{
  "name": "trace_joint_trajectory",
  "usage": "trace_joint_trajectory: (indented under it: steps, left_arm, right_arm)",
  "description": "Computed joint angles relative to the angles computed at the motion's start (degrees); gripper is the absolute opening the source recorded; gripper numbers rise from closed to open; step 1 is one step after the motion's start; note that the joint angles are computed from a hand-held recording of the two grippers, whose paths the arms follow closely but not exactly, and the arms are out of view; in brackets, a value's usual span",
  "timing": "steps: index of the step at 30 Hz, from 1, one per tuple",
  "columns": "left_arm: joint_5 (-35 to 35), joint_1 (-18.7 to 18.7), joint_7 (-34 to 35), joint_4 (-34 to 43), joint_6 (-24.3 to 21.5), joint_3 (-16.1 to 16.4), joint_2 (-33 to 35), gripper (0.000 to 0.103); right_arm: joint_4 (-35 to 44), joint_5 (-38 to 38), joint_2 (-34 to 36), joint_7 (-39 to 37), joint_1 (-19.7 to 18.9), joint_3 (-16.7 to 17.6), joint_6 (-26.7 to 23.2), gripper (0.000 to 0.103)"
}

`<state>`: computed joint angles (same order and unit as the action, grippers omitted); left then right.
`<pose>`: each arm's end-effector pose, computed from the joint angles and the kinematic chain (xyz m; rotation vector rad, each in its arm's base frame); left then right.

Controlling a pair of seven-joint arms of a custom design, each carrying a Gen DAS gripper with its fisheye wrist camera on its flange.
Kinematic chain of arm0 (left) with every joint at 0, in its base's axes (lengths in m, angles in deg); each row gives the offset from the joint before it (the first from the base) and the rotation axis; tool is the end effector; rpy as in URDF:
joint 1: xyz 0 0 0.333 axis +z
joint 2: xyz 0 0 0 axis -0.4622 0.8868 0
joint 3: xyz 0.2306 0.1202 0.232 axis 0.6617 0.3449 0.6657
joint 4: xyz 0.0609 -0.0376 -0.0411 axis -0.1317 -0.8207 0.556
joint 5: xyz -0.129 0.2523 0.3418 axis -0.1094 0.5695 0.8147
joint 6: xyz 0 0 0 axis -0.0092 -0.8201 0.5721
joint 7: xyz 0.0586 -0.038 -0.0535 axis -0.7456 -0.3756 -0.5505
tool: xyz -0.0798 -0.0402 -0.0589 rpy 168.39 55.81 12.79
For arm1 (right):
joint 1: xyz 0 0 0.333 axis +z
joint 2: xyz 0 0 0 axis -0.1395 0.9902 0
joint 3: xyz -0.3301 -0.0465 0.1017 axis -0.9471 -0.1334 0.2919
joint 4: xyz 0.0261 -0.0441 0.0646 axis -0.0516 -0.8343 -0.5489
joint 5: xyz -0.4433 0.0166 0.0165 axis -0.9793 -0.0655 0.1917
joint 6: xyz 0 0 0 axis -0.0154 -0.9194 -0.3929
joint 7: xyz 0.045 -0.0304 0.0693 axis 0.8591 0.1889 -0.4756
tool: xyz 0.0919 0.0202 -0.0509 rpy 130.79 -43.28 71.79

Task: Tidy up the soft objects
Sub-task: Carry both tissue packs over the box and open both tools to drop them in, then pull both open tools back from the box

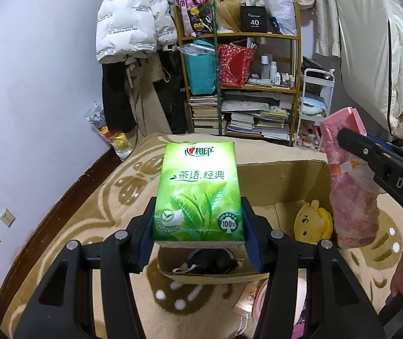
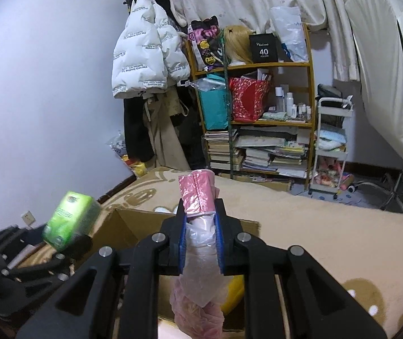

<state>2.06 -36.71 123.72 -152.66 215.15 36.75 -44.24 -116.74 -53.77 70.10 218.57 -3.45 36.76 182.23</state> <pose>0.6397 -0.2439 0.6192 -1.2775 2.0276 -0.8999 0.6318 0.1071 0.6399 -1.2303 1.8088 -0.8562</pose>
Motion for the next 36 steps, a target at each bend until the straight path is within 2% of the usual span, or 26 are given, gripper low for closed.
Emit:
trace_joint_trajectory:
  steps: [5,11,14,17,21,25,28,30,32,36]
  left_arm:
    - [1.67,-0.36,-2.25,0.46,-0.15,0.21,1.05,0.053]
    - [-0.94,0.25,-0.84,0.41,-0.01,-0.33,1.4,0.053]
    - [-1.2,0.23,-0.93,0.66,-0.4,-0.29,1.57,0.055]
    - [0.67,-0.03,-2.88,0.66,-0.77,0.15,1.48,0.061]
    - [1.98,0.16,-4.84,-0.03,-1.35,0.56,0.59,0.075]
    - [2.69,0.51,-6.55,-1.42,-0.83,0.85,-1.0,0.084]
    - [2.57,0.72,-7.03,-2.0,-1.55,0.94,-2.02,0.09]
    - [2.78,0.87,-7.61,-2.63,-1.8,1.08,-2.89,0.094]
    - [0.92,1.02,-6.11,-3.69,-1.7,1.12,-4.0,0.094]
    - [-2.15,1.12,-3.85,-5.12,-2.75,1.47,-6.17,0.097]
  right_arm:
    - [-0.6,5.84,1.15,-1.58,0.34,-0.66,2.75,0.018]
    - [-0.85,11.82,2.78,-5.74,1.09,-1.63,4.87,0.019]
    - [-0.89,12.39,2.8,-6.07,1.56,-1.99,4.47,0.023]
    - [-1.31,13.55,2.36,-6.69,1.68,-2.1,4.61,0.026]
    - [-1.82,18.29,1.83,-11.44,1.73,-1.91,4.64,0.029]
    - [-2.66,17.79,0.32,-12.37,1.25,-1.14,4.2,0.05]
    - [-2.99,17.78,-0.83,-13.0,0.8,-0.34,3.08,0.051]
    - [-3.41,18.33,-1.64,-13.76,0.51,0.13,2.46,0.058]
    - [-4.0,18.48,-2.64,-13.92,0.1,0.77,1.97,0.072]
    - [-5.24,19.94,-4.6,-15.38,-0.46,1.88,0.59,0.084]
